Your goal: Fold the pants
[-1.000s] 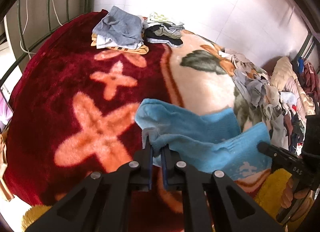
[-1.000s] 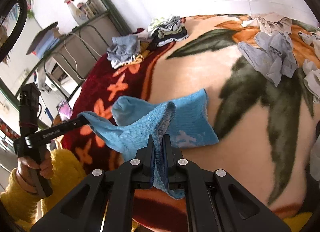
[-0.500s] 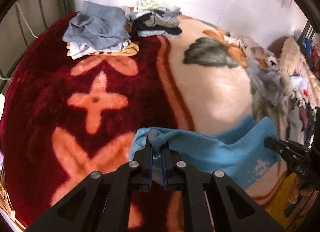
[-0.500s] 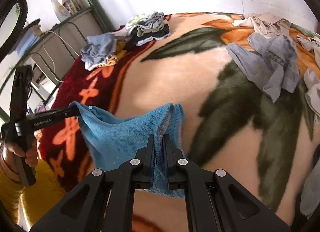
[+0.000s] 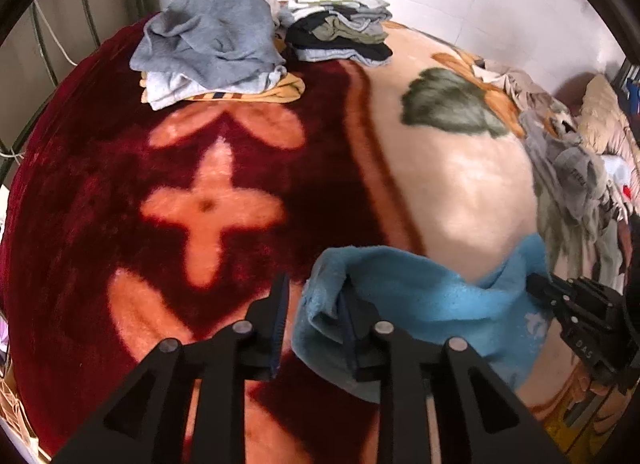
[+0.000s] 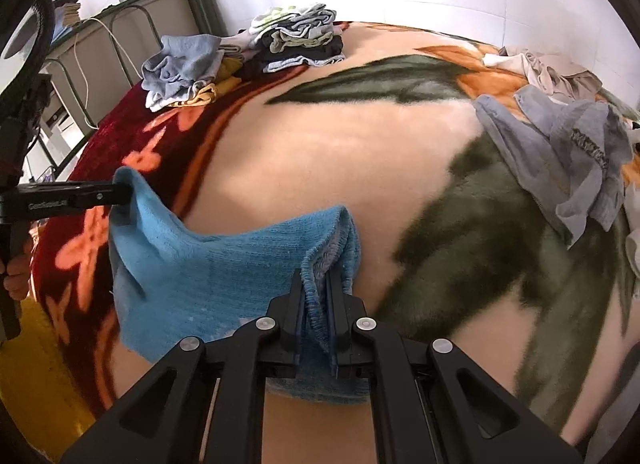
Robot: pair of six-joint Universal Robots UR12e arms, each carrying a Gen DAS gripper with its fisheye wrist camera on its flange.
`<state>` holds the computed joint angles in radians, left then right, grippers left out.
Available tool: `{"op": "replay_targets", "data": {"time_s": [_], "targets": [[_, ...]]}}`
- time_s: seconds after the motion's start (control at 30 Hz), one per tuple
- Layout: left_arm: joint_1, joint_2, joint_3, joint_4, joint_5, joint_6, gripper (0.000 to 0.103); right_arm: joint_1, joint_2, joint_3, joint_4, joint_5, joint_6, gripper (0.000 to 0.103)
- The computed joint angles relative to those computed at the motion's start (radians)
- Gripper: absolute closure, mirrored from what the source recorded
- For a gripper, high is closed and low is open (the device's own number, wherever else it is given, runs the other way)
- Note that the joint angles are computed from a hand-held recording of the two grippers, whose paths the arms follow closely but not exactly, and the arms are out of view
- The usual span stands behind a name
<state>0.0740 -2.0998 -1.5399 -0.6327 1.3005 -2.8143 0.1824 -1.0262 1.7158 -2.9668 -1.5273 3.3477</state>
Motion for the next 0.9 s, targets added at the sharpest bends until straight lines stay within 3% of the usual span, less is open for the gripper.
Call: {"op": "replay_targets", "data": {"time_s": [0.17,0.27,0.37,0.53,0.6,0.73,0.9], "targets": [[0.010,0.030,-0.030,0.020,-0.022,0.009,0.062,0.010,-0.026,0.008,0.003,-0.056,0.050,0.078],[0.017,0.040,-0.039,0.012,-0.040,0.007,0.054,0.016,-0.054,0.027,-0.023,-0.050,0.062,0.077],[0.019,0.043,-0.037,-0.004,-0.035,-0.006,0.054,0.025,-0.077,0.040,-0.024,0.014,0.055,0.075],[0.031,0.054,-0.044,-0.022,-0.107,-0.025,0.054,0.044,-0.073,0.033,0.013,0.187,0.046,0.075],[0.030,0.054,-0.037,-0.046,-0.120,-0.032,0.054,0.055,-0.058,0.016,0.036,0.217,0.034,0.075],[0.019,0.040,-0.018,-0.073,-0.113,-0.031,0.054,0.089,-0.016,-0.034,0.074,0.167,-0.023,0.075],[-0.003,-0.003,0.024,-0.099,-0.032,-0.060,0.054,0.098,0.029,-0.091,0.155,0.125,-0.055,0.075]]}}
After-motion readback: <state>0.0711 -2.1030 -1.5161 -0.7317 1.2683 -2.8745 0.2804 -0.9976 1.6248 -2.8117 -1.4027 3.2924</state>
